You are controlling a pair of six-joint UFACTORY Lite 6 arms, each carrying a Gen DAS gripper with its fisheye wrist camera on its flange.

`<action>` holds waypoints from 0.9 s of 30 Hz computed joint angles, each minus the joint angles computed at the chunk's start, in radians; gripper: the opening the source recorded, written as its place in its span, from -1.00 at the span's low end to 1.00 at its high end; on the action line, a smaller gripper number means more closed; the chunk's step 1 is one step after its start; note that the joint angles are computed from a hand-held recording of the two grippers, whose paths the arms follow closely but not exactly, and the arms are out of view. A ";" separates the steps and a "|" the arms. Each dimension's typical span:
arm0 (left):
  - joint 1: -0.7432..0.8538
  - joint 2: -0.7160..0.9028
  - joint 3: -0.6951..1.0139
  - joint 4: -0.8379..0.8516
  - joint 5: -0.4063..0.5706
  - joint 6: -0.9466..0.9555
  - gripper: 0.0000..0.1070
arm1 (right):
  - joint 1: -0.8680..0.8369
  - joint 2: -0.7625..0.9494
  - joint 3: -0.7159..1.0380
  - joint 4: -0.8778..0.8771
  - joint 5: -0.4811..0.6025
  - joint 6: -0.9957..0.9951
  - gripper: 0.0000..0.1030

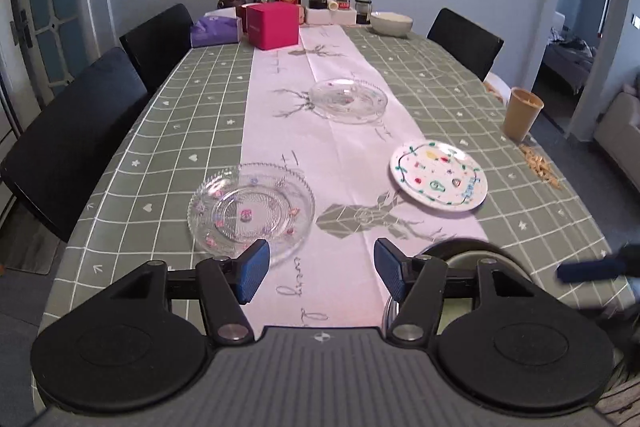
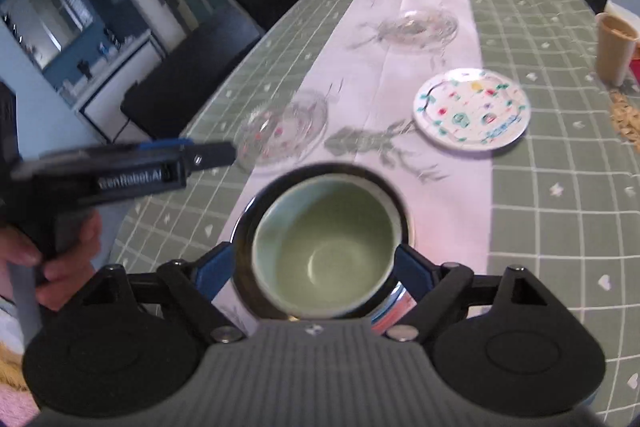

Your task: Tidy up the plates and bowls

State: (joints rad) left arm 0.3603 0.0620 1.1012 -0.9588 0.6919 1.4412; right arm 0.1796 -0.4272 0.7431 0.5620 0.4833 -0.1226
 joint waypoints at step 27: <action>-0.101 0.032 -0.136 0.062 -0.036 -0.035 0.25 | -0.065 0.192 -0.064 0.223 -0.087 -0.164 -0.22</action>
State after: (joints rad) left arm 0.2596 0.0935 0.9654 -0.8972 0.6560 1.4064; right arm 0.1147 -0.2351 0.6793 0.7849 0.3962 -0.2868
